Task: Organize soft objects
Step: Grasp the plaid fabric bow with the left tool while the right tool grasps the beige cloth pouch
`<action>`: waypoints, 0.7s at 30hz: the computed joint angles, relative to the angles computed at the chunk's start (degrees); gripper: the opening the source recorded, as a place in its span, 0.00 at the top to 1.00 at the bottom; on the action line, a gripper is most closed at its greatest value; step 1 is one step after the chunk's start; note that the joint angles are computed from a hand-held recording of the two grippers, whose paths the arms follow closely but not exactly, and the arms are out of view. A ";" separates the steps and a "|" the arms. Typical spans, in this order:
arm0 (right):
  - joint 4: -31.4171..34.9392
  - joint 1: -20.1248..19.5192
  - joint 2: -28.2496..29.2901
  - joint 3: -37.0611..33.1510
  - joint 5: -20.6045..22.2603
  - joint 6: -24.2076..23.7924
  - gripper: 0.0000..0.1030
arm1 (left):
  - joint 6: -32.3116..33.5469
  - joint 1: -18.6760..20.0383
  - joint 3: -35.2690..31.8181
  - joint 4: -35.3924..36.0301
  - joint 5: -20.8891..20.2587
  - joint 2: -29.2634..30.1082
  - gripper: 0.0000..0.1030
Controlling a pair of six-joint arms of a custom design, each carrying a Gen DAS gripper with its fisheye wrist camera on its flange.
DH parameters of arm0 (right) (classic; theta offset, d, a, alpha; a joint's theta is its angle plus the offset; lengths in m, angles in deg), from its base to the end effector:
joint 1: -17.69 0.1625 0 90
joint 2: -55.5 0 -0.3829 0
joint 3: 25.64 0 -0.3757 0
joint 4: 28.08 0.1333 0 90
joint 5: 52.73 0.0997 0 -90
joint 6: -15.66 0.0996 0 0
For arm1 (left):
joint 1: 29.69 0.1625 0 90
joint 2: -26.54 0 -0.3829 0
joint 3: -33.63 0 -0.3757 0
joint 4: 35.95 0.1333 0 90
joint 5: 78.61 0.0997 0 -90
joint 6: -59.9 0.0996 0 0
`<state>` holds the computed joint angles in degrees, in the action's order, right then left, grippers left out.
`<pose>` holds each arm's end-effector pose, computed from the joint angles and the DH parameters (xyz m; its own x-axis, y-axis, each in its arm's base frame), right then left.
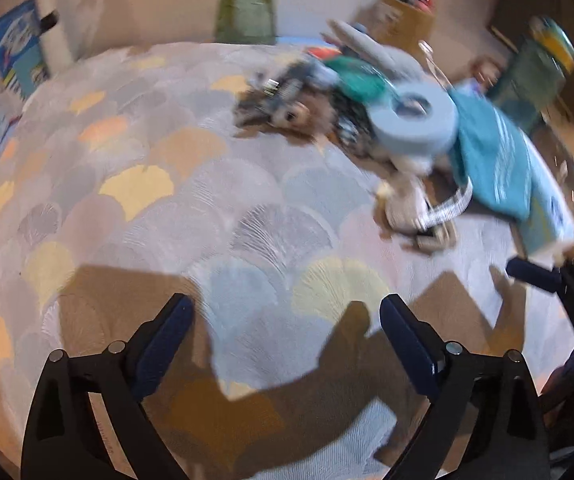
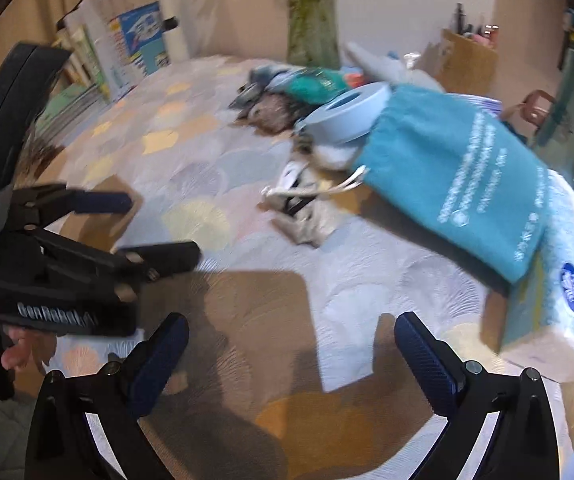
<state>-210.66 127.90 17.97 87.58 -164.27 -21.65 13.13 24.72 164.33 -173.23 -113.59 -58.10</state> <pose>0.2700 -0.4535 -0.0280 -0.5232 -0.7202 0.4555 -0.8143 0.5801 -0.0181 -0.0565 -0.4482 0.2182 -0.7502 -0.3736 -0.5456 0.0514 0.7896 -0.6114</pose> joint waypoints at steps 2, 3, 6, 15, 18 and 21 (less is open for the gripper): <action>0.30 -0.01 -0.40 -0.71 0.22 1.76 0.00 | -0.75 1.06 -0.61 -0.67 -0.23 -0.78 0.08; 0.69 0.07 -0.44 -1.07 0.38 2.41 0.00 | -1.08 1.60 -0.97 -1.03 -0.20 -1.20 0.08; 1.45 0.18 -0.54 -2.19 0.76 2.65 0.00 | -0.53 3.32 -2.27 -3.36 0.32 -1.28 0.08; 3.44 1.89 3.24 -6.99 0.40 -0.12 0.00 | 16.07 7.78 -11.75 -14.90 1.75 5.58 0.08; 4.43 2.31 4.15 -7.87 0.58 -0.31 0.01 | 20.04 9.39 -14.50 -18.12 -0.63 7.35 0.08; 4.26 2.66 4.98 -8.61 0.60 -0.93 0.02 | 22.72 10.28 -16.11 -20.55 -3.00 8.59 0.09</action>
<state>-206.40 130.57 22.95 78.97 -163.68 -22.58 35.85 35.00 148.22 -193.78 -116.59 -49.51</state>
